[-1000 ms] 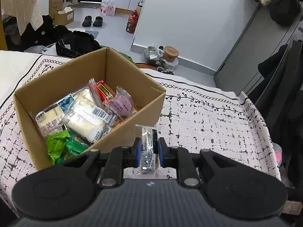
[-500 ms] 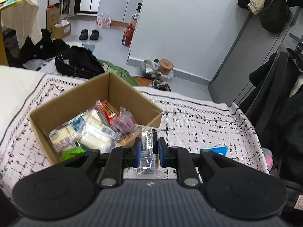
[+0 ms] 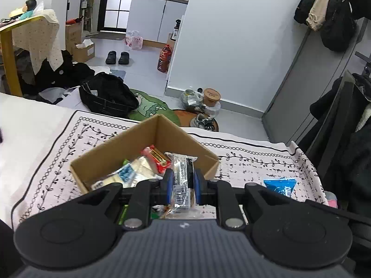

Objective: Organize snacks
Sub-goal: 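Lift both held snacks and carry them over the box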

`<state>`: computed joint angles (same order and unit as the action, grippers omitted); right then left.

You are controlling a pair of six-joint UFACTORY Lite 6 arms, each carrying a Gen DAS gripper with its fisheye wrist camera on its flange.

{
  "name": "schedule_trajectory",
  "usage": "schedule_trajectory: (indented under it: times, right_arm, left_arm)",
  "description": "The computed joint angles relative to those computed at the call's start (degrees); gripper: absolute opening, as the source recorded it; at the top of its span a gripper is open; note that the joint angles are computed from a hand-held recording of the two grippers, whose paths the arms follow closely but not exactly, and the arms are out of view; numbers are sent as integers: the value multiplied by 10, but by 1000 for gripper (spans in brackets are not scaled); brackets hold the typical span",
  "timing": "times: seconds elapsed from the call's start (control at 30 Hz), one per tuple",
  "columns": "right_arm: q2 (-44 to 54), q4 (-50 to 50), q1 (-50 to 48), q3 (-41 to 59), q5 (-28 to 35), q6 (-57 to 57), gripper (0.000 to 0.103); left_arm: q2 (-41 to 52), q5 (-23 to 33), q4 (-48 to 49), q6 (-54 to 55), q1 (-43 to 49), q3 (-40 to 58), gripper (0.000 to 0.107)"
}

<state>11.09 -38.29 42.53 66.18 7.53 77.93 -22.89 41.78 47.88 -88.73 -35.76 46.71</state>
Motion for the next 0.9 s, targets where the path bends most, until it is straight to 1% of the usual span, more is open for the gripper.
schedule_trajectory:
  times: [0.1, 0.23, 0.43, 0.57, 0.73, 0.9]
  right_arm:
    - [8, -26, 9, 13, 3, 28, 26]
    - [20, -108, 25, 29, 7, 116, 26]
    - [63, -152, 52, 78, 19, 168, 26]
    - [97, -153, 61, 119, 27, 166, 26]
    - [144, -71, 70, 173, 42, 80, 26]
    - [171, -44, 73, 211, 54, 41, 26]
  left_arm:
    - [-19, -8, -21, 34, 25, -9, 17]
    - [-39, -25, -58, 93, 68, -17, 17]
    - [-48, -68, -128, 199, 144, -27, 17]
    - [-40, -104, -174, 269, 190, -32, 17]
    - [-16, -149, -246, 361, 247, -32, 17]
    - [18, -177, -305, 441, 283, -23, 17]
